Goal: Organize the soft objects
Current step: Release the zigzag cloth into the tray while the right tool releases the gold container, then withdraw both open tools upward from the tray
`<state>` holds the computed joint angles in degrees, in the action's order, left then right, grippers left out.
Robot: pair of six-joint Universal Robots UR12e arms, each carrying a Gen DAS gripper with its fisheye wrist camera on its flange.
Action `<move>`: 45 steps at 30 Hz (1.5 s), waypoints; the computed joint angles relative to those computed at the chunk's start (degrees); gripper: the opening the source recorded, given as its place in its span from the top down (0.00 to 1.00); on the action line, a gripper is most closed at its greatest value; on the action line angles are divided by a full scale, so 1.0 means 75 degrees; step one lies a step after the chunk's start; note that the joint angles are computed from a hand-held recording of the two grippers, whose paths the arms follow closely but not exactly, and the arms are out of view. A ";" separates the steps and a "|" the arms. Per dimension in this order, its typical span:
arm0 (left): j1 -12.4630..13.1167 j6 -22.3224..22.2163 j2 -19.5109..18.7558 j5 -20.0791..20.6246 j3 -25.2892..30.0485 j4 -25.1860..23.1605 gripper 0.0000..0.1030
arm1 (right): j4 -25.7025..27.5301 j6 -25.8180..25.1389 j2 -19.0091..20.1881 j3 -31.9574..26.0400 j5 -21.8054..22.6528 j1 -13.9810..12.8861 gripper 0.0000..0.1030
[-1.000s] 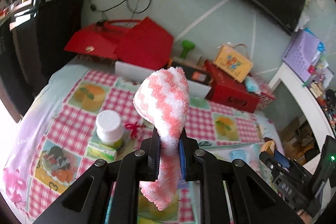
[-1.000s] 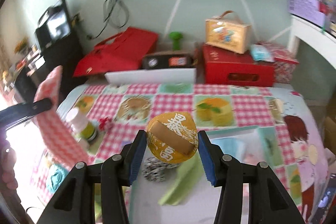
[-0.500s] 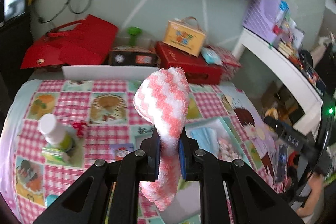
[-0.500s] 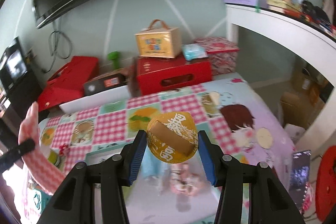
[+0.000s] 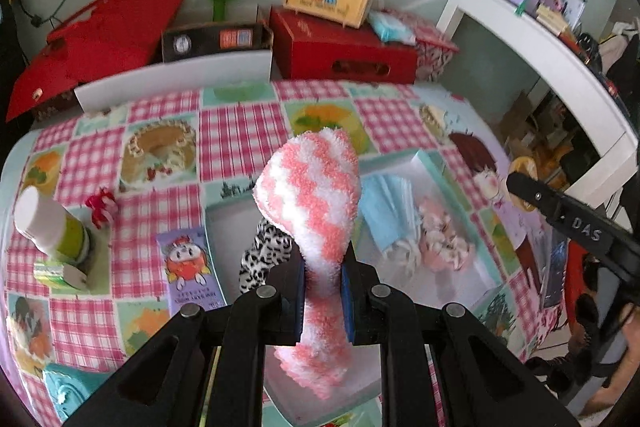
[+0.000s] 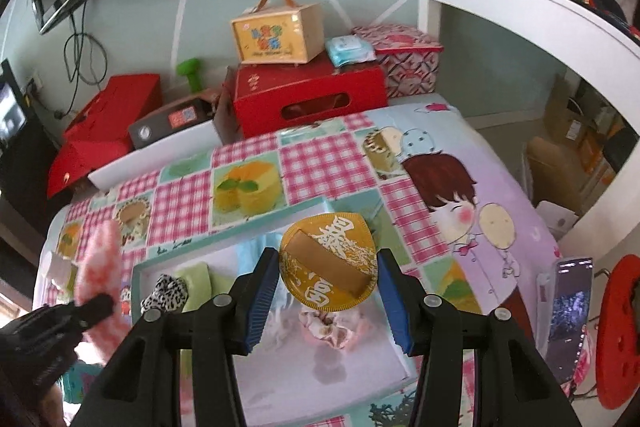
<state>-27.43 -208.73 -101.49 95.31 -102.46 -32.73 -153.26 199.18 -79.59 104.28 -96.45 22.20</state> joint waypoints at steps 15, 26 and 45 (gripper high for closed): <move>0.0060 0.0046 -0.0567 -0.0575 0.0373 -0.1531 0.85 | 0.1634 -0.0505 0.0578 -0.0601 0.0492 0.0178 0.49; -0.0022 0.0173 -0.0628 -0.0408 0.0468 -0.1709 0.60 | 0.1915 -0.0578 0.0702 -0.0692 0.0555 0.0197 0.47; 0.0090 -0.0093 -0.0274 0.0038 0.0199 -0.1227 0.51 | 0.1686 -0.0577 0.0618 -0.0656 0.0390 0.0226 0.22</move>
